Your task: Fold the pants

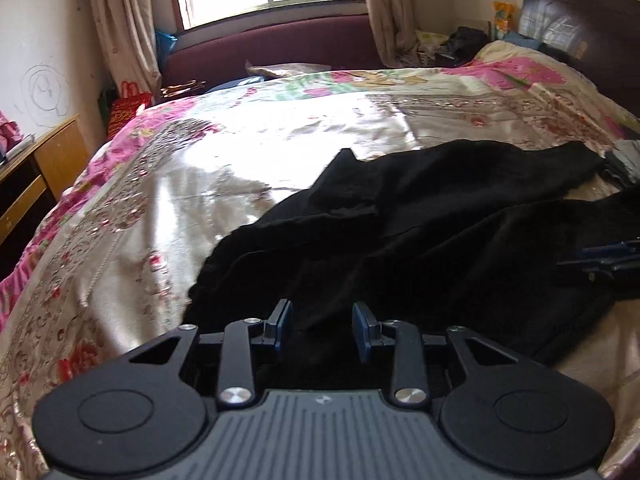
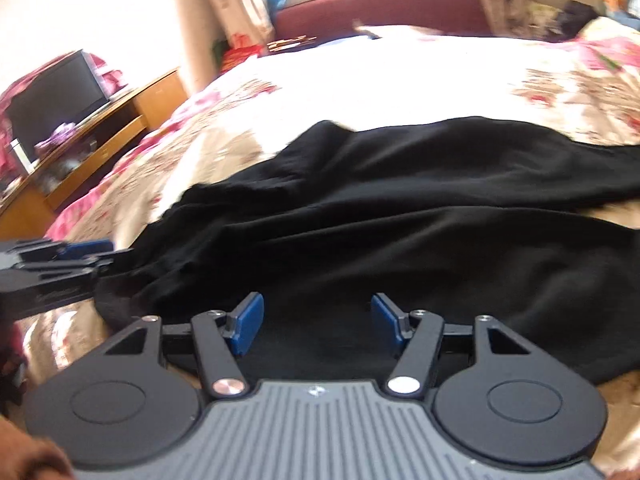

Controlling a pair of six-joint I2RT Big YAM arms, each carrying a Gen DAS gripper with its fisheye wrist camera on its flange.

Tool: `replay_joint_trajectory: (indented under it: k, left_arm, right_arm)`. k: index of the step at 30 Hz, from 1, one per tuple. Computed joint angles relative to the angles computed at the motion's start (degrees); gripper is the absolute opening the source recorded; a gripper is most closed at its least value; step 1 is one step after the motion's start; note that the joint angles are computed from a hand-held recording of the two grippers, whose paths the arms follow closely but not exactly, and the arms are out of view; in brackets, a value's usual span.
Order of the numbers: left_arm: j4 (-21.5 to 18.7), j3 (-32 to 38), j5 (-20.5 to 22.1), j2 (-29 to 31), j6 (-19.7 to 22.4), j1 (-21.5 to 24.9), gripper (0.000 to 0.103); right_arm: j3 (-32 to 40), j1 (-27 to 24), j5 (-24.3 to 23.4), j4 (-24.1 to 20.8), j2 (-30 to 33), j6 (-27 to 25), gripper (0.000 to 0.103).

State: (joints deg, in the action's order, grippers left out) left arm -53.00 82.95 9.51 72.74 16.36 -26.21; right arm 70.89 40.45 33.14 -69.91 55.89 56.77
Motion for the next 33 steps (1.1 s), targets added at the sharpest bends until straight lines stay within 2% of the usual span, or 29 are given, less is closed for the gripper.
replay_joint_trajectory:
  k: [3, 5, 6, 7, 8, 12, 14, 15, 16, 17, 18, 20, 22, 24, 26, 29, 33]
  left_arm:
    - [-0.6, 1.0, 1.3, 2.5, -1.7, -7.4, 0.047]
    - [-0.5, 2.1, 2.6, 4.6, -3.2, -11.1, 0.047]
    - [-0.3, 2.8, 2.6, 6.1, -4.1, -13.7, 0.047]
    - [0.0, 3.3, 2.5, 7.1, -4.5, -15.0, 0.047]
    - [0.4, 4.1, 1.9, 8.5, -4.8, -16.7, 0.047]
    - [-1.4, 7.8, 0.9, 13.7, -7.5, -20.5, 0.047]
    - [-3.7, 9.3, -0.5, 16.1, -7.6, -21.7, 0.047]
    - [-3.5, 9.0, -0.9, 16.3, -7.3, -21.9, 0.047]
    - [-3.5, 9.0, -0.6, 16.3, -6.5, -21.9, 0.048]
    - [-3.8, 9.2, -0.3, 16.2, -6.0, -21.6, 0.048]
    - [-4.0, 9.2, -0.1, 15.8, -5.2, -20.9, 0.048]
    - [-3.2, 8.7, 0.4, 14.8, -4.7, -19.3, 0.048]
    - [-1.9, 8.0, 0.4, 13.5, -4.3, -17.1, 0.048]
    - [0.6, 7.5, -1.1, 12.6, -3.7, -14.4, 0.048]
    - [2.9, 7.5, -3.6, 12.4, -2.9, -12.1, 0.05]
    - [6.1, 8.1, -7.3, 13.4, -1.3, -9.3, 0.05]
    - [5.7, 11.3, -8.4, 16.7, -1.2, -6.3, 0.05]
  right_arm:
    - [-4.0, -4.1, 4.0, -10.2, -7.9, 6.6, 0.061]
    - [-6.2, -8.7, 6.2, -15.0, -12.0, 6.5, 0.061]
    - [-7.6, -12.4, 7.4, -16.9, -14.4, 5.1, 0.061]
    - [-9.3, -16.8, 7.5, -16.9, -17.0, 2.3, 0.061]
    - [-10.7, -21.6, 6.5, -15.8, -19.1, -0.9, 0.061]
    - [-16.7, -48.2, -6.1, -9.3, -25.7, -14.2, 0.061]
    - [-17.6, -55.1, -9.3, -10.3, -26.4, -16.0, 0.065]
    - [-17.8, -59.4, -12.1, -10.6, -26.9, -17.5, 0.068]
    - [-18.0, -61.1, -14.0, -11.2, -28.1, -16.7, 0.068]
    - [-17.4, -60.7, -14.4, -12.3, -28.1, -15.2, 0.067]
    - [-16.2, -57.4, -12.2, -13.9, -27.6, -13.3, 0.067]
    - [-14.2, -46.9, -5.2, -15.7, -26.9, -9.7, 0.067]
    - [-11.6, -32.6, 2.8, -17.6, -24.1, -4.8, 0.067]
    - [-9.9, -26.5, 4.2, -15.5, -20.4, -5.8, 0.068]
    - [-8.7, -26.3, 0.4, -9.0, -16.2, -11.6, 0.068]
    - [-6.5, -26.0, -4.1, -1.7, -9.0, -17.7, 0.068]
    - [-2.5, -24.2, -8.1, 7.0, 0.1, -26.3, 0.068]
